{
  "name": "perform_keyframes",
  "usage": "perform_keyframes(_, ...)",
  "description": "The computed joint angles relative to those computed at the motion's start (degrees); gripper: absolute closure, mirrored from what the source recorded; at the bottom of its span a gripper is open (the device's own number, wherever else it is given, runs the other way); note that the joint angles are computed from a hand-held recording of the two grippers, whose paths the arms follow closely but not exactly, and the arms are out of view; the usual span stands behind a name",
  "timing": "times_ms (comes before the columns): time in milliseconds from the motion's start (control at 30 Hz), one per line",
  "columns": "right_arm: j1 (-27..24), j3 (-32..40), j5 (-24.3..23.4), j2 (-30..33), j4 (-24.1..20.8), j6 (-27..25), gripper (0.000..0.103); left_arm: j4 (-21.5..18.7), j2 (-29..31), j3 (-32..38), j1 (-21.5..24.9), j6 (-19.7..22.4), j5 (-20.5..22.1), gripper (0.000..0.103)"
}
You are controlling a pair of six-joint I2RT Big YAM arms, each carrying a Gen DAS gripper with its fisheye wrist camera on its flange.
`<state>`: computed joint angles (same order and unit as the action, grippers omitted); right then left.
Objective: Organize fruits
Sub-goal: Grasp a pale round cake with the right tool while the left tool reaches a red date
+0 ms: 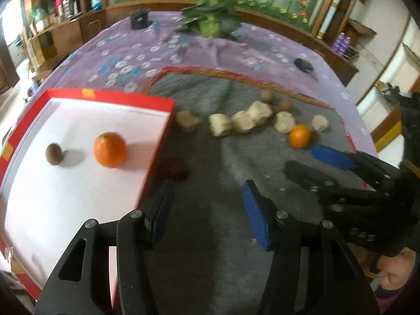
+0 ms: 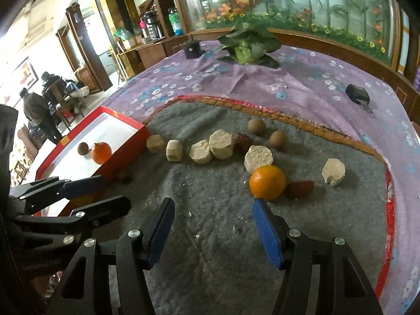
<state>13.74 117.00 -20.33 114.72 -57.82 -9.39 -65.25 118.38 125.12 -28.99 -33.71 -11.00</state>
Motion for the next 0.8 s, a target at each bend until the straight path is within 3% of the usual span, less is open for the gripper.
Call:
perform_keyframes(100,0.3,0.0,0.1,0.2,-0.3,-0.7,0.042,2.4,-1.6,-3.1,0.8,0.2,1.5,0.049)
perform_keyframes(300,0.3,0.9,-0.4,1.3,-1.2,-0.9,0.042,0.9,-1.3,-3.0,1.4,0.1,-0.2,0.049)
perform_keyframes(600,0.1,0.8,-1.2,1.5,-1.2,-1.7,0.042,-3.5,3.9,5.4,1.3,-2.5,-2.4,0.05)
perform_keyframes(633,0.1,0.6,-1.3,1.4,-1.0,-1.8,0.042,-3.4,4.4,5.9,1.4,-2.6,-1.8,0.061)
perform_keyframes(667,0.1,0.6,-1.5,1.4,-1.0,-1.9,0.042,-4.1,5.2,6.9,1.4,-2.6,-1.7,0.079)
perform_keyframes(700,0.1,0.7,-1.8,1.5,-1.1,-2.1,0.042,-4.9,5.7,7.7,1.4,-2.4,-1.9,0.079)
perform_keyframes(800,0.3,1.2,-2.9,1.8,-1.0,-2.7,0.042,-1.5,3.8,4.1,1.6,-1.9,-1.2,0.079)
